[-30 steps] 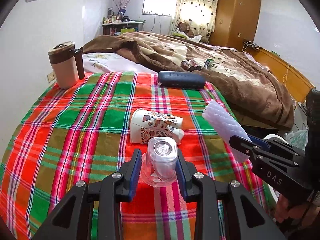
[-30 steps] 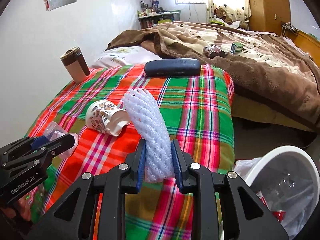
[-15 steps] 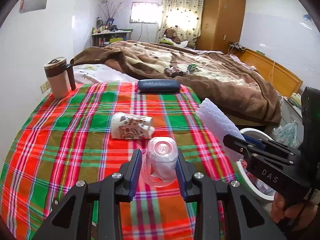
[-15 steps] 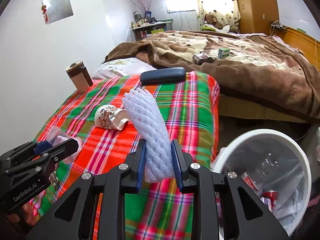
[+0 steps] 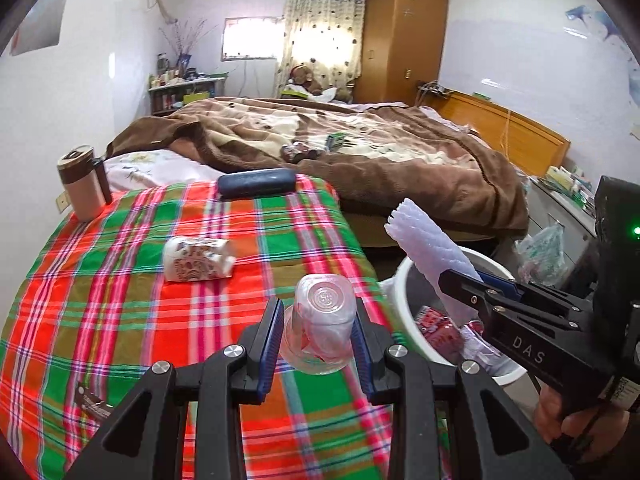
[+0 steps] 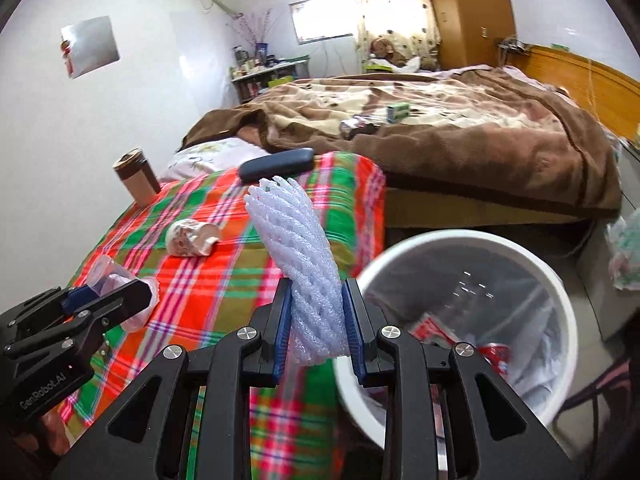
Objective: Collect trash
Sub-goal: 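Carry the plastic cup in the left gripper while the right gripper carries the netting over the bin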
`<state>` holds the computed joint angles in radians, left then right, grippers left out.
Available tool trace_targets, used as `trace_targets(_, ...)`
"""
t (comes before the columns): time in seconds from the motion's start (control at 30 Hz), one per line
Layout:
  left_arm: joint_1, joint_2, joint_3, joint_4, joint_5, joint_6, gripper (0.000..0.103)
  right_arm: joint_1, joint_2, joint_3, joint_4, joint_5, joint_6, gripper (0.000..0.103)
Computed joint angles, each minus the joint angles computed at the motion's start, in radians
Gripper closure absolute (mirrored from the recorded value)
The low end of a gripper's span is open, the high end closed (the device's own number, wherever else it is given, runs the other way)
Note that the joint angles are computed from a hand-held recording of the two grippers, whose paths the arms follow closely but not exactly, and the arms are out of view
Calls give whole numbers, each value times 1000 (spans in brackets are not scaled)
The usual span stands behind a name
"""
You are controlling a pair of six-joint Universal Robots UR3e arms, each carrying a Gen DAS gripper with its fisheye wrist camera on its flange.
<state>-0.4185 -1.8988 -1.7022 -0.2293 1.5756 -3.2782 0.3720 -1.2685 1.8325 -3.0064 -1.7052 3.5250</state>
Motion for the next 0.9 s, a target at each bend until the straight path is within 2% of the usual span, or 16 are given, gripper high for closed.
trace_targets(0.5,-147,-210,289,-116,-3,-19,70,-129,-182,270,-25,-39,55,77)
trace_targets(0.9,-233,-421,591,-243,-6,-25,69,-199,-225,347,22,-70,64,76)
